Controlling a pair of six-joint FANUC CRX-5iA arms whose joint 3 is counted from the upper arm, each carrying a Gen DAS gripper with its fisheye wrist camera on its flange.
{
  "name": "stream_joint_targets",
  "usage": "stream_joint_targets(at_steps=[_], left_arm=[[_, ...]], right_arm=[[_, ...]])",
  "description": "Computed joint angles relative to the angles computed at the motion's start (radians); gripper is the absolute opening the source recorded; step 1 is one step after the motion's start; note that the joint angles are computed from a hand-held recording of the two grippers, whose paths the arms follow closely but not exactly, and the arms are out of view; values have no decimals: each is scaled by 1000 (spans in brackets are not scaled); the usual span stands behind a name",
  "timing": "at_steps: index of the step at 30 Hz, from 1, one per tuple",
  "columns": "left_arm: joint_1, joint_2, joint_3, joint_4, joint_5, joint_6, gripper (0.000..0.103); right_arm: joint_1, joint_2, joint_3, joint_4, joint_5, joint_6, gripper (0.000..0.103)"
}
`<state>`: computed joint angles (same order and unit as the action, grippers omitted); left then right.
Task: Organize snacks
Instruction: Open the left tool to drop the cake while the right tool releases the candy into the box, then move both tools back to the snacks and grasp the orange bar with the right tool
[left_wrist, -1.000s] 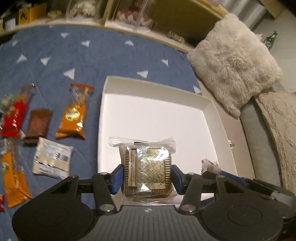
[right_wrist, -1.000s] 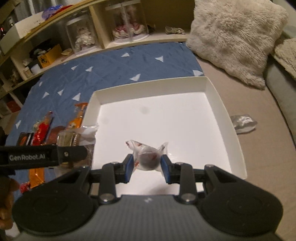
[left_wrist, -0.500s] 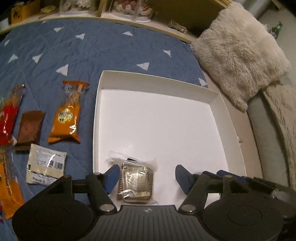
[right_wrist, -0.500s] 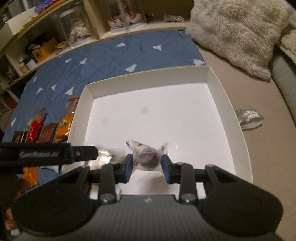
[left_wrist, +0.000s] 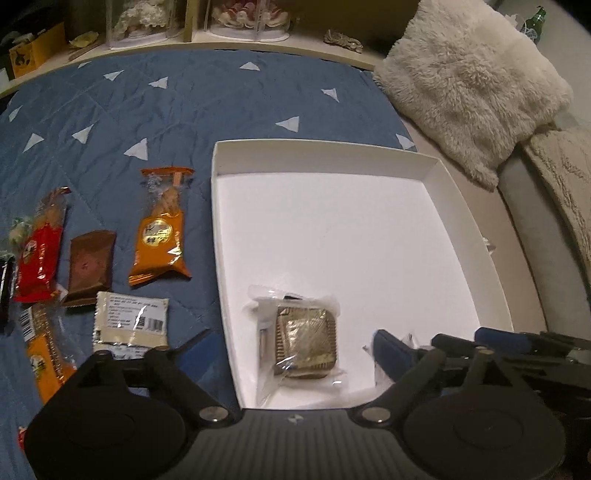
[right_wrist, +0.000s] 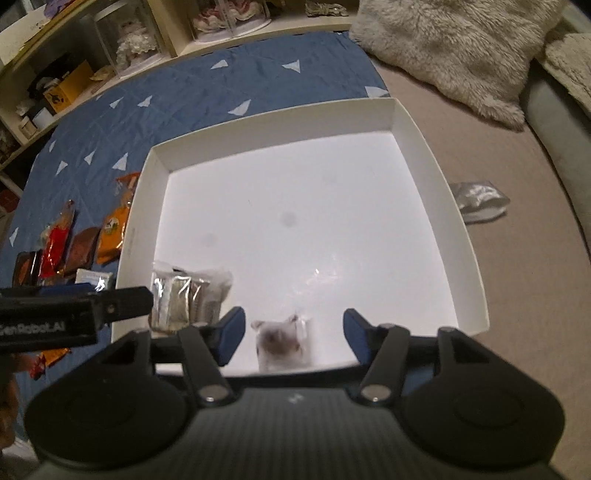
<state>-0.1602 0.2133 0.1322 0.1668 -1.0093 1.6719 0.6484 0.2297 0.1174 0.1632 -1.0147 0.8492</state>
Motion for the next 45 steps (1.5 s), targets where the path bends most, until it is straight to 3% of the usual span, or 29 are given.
stream_joint_targets(at_steps=[4, 19, 29, 45], left_arm=[[0, -19, -5, -23, -13, -13, 103], [32, -125, -97, -25, -27, -79, 103], [81, -199, -169, -9, -22, -119, 103], [221, -283, -240, -35, -48, -180, 103]], right_arm=[[8, -29, -26, 11, 8, -17, 69], [86, -134, -117, 114, 7, -137, 102], [135, -162, -144, 169, 2, -188, 103], [191, -106, -130, 184, 59, -220, 102]])
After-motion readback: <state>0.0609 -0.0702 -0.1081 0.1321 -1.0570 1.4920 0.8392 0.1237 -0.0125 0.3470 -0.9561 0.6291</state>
